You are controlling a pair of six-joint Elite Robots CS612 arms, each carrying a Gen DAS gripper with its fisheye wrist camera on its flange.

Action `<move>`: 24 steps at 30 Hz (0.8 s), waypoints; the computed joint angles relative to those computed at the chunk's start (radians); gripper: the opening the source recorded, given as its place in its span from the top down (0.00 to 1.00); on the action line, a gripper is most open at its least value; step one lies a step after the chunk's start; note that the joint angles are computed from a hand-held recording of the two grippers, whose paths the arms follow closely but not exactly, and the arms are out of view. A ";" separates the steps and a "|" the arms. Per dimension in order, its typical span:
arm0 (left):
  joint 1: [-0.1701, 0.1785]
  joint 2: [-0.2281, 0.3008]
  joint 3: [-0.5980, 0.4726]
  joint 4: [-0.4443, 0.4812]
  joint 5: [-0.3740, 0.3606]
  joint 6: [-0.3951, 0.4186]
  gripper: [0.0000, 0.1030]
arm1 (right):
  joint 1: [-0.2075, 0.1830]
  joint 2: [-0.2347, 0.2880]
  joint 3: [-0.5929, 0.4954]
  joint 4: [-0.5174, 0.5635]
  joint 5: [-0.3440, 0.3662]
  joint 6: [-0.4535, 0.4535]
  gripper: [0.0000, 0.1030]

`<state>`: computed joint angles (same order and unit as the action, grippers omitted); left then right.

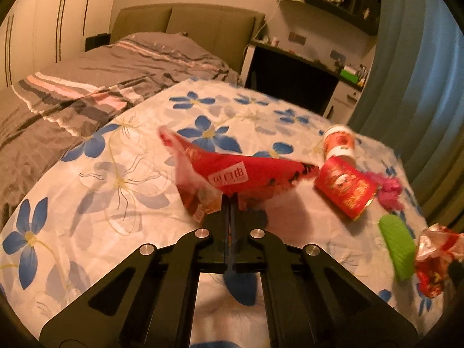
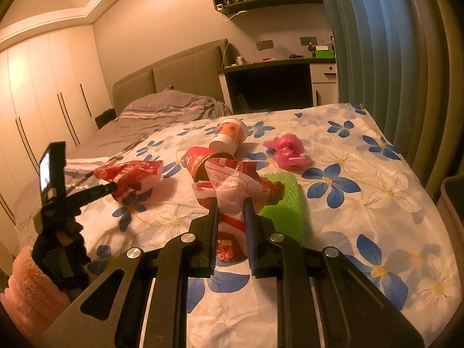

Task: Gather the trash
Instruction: 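Grasp the red snack wrapper with the left tool while the right tool grasps the white wrapper, then carry both wrappers in the two tools over the brown bin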

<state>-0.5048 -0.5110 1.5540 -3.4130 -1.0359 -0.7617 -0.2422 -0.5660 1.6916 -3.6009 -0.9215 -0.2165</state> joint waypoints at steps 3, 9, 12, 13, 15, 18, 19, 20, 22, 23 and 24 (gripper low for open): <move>-0.021 -0.019 0.042 -0.078 0.028 0.014 1.00 | -0.005 -0.002 0.009 -0.017 0.004 0.005 0.83; -0.074 -0.042 0.094 -0.193 0.078 0.074 1.00 | -0.019 -0.010 0.033 -0.053 0.016 0.014 0.83; -0.099 -0.045 0.104 -0.232 0.096 0.105 1.00 | -0.029 -0.018 0.052 -0.075 0.021 0.015 0.83; -0.106 -0.047 0.107 -0.246 0.090 0.109 1.00 | -0.034 -0.021 0.060 -0.087 0.021 0.015 0.83; -0.115 -0.048 0.108 -0.257 0.082 0.116 1.00 | -0.042 -0.025 0.072 -0.104 0.023 0.020 0.83; -0.130 -0.047 0.105 -0.272 0.073 0.137 1.00 | -0.058 -0.031 0.089 -0.136 0.026 0.032 0.83; -0.135 -0.047 0.103 -0.275 0.069 0.145 1.00 | -0.065 -0.033 0.097 -0.154 0.022 0.038 0.83; -0.140 -0.047 0.100 -0.278 0.063 0.153 1.00 | -0.069 -0.035 0.102 -0.163 0.021 0.041 0.83; -0.149 -0.047 0.093 -0.280 0.055 0.168 1.00 | -0.081 -0.037 0.110 -0.176 0.022 0.051 0.83; -0.153 -0.046 0.089 -0.282 0.050 0.177 1.00 | -0.087 -0.039 0.115 -0.185 0.023 0.057 0.83; -0.156 -0.046 0.086 -0.284 0.046 0.186 1.00 | -0.093 -0.040 0.119 -0.192 0.025 0.061 0.83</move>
